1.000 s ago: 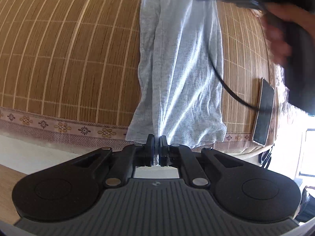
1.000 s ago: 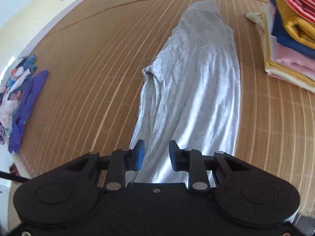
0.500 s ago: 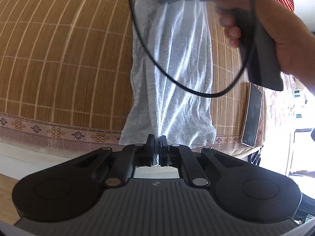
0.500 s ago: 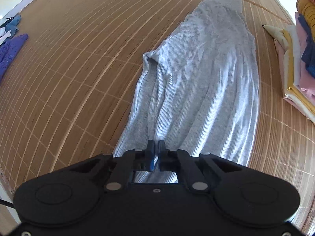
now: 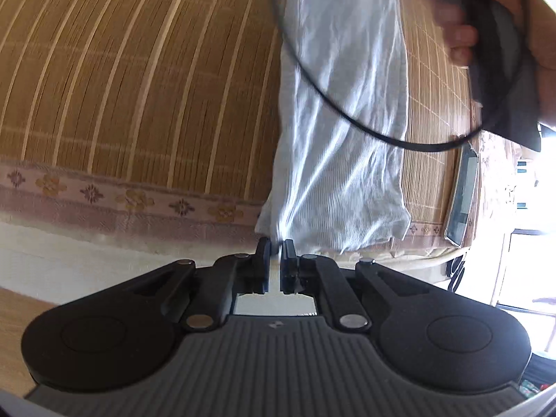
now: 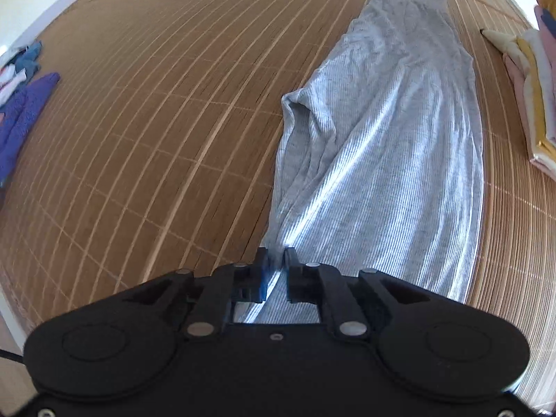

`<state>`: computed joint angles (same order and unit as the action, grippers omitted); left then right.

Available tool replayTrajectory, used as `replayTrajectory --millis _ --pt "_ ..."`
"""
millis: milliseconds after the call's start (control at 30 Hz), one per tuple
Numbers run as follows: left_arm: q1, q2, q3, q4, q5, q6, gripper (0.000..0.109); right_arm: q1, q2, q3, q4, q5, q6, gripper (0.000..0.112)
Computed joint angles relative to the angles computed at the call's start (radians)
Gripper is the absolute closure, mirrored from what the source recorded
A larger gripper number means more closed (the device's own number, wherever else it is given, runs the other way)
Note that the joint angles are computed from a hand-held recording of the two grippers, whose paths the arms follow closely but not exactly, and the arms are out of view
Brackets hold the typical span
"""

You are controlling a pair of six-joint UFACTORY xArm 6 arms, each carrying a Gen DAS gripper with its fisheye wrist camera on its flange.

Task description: Fold clothes

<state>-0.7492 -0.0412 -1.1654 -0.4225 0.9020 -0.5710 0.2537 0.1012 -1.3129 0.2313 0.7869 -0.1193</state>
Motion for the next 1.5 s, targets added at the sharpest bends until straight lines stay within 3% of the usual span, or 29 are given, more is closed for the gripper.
replayTrajectory --millis 100,333,433,667,733,800,900,1167,1500 --pt "0.002 -0.018 0.01 -0.003 0.032 0.013 0.103 -0.041 -0.066 0.033 0.061 0.018 -0.01 0.08" --pt "0.007 -0.039 0.005 0.089 0.021 -0.069 0.094 -0.107 -0.277 0.248 0.183 0.126 -0.224 0.079" --pt "0.024 -0.033 -0.015 0.114 0.015 -0.07 0.093 -0.099 -0.376 0.376 0.153 0.155 -0.29 0.078" --pt "0.018 0.02 -0.058 0.181 0.004 -0.105 0.09 -0.13 -0.59 0.566 0.044 0.276 -0.266 0.076" --pt "0.015 0.035 -0.069 0.197 0.011 -0.1 0.082 -0.162 -0.623 0.571 0.058 0.314 -0.264 0.076" --pt "-0.006 0.082 -0.103 0.218 0.001 -0.11 0.076 -0.194 -0.648 0.58 0.064 0.292 -0.229 0.068" --pt "-0.023 0.119 -0.147 0.239 0.054 -0.084 0.059 -0.235 -0.637 0.588 0.072 0.239 -0.129 0.062" --pt "-0.068 0.146 -0.167 0.312 0.064 -0.093 0.057 -0.226 -0.606 0.628 0.136 0.145 -0.068 0.057" --pt "-0.109 0.247 -0.311 0.364 0.167 -0.129 0.058 -0.074 -0.592 0.635 -0.048 0.082 0.035 0.053"
